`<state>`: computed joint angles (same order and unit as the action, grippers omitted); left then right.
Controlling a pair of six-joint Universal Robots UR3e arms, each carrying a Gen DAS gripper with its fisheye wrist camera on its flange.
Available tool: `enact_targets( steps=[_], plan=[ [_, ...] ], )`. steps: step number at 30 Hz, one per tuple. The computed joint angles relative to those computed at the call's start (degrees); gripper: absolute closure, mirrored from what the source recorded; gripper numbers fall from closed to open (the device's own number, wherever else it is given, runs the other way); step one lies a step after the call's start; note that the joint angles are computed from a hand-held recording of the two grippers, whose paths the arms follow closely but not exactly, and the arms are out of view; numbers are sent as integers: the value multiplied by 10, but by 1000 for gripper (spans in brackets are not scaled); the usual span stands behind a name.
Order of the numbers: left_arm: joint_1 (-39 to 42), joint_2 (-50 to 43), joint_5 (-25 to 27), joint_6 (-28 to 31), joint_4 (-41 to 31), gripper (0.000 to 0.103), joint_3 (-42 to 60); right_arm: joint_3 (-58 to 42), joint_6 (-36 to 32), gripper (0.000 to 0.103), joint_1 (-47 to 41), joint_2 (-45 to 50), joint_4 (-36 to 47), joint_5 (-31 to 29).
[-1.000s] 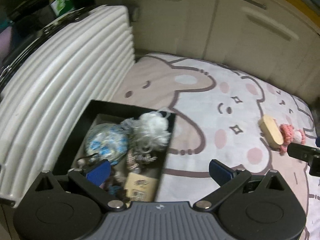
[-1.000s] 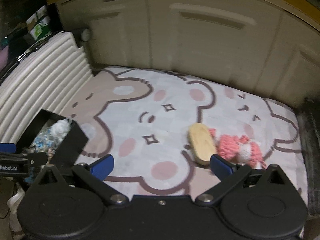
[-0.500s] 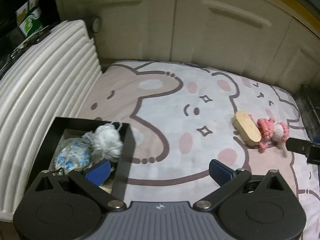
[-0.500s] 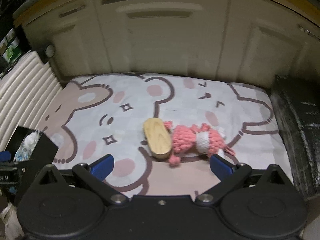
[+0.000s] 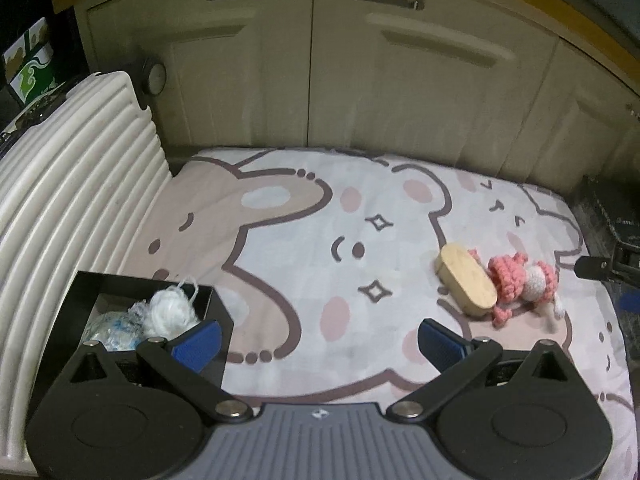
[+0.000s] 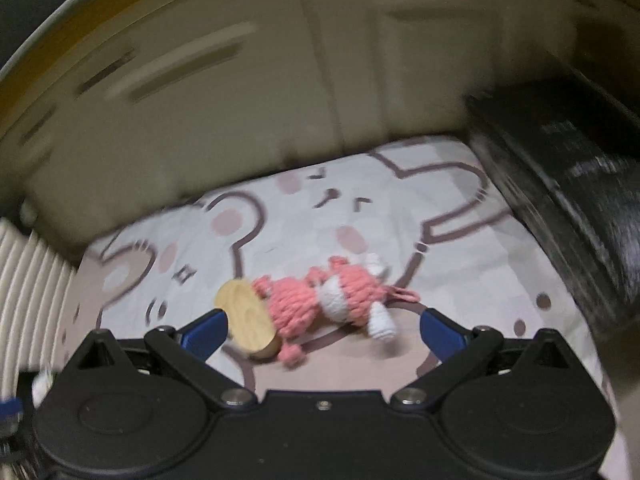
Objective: Organize objects
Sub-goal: 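Move both tools across the bed toward the wooden block and pink bunny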
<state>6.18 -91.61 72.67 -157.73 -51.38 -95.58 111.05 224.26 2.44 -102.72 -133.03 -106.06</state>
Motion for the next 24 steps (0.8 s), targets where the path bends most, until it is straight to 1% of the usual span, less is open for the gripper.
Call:
enact_targets(
  steps=[6,7,8,10,12,14,15,17,18,19,21,24],
  plan=[
    [-23,-50,1,-46,-8,0,61,60,75,0,-60,-25,-43,46],
    [-26,-58,-2,-54,-10,0,72,68,87,3,-67,-27,-50,53],
    [-30,-68,-5,-69,-13,0,85,76,97,8,-74,-28,-58,62],
    [-37,-87,-12,-103,-23,0,112,91,118,12,-87,-25,-80,82],
    [-44,-105,-32,-134,-34,0,138,109,139,17,-100,-24,-106,108],
    [-57,-121,-43,-156,-31,0,158,131,163,26,-114,-23,-139,138],
    [-68,-130,-38,-166,-23,0,166,138,177,27,-119,-18,-154,151],
    [-91,-149,-26,-178,-4,1,183,150,200,37,-127,-5,-184,172],
    [-101,-160,-23,-182,3,2,192,154,210,40,-129,0,-196,177],
    [-111,-172,-20,-186,4,3,202,158,224,44,-131,6,-209,182],
    [-128,-201,-20,-194,-3,9,230,173,257,49,-139,15,-246,195],
    [-145,-241,-29,-202,-15,14,261,192,291,53,-153,32,-290,217]
  ],
)
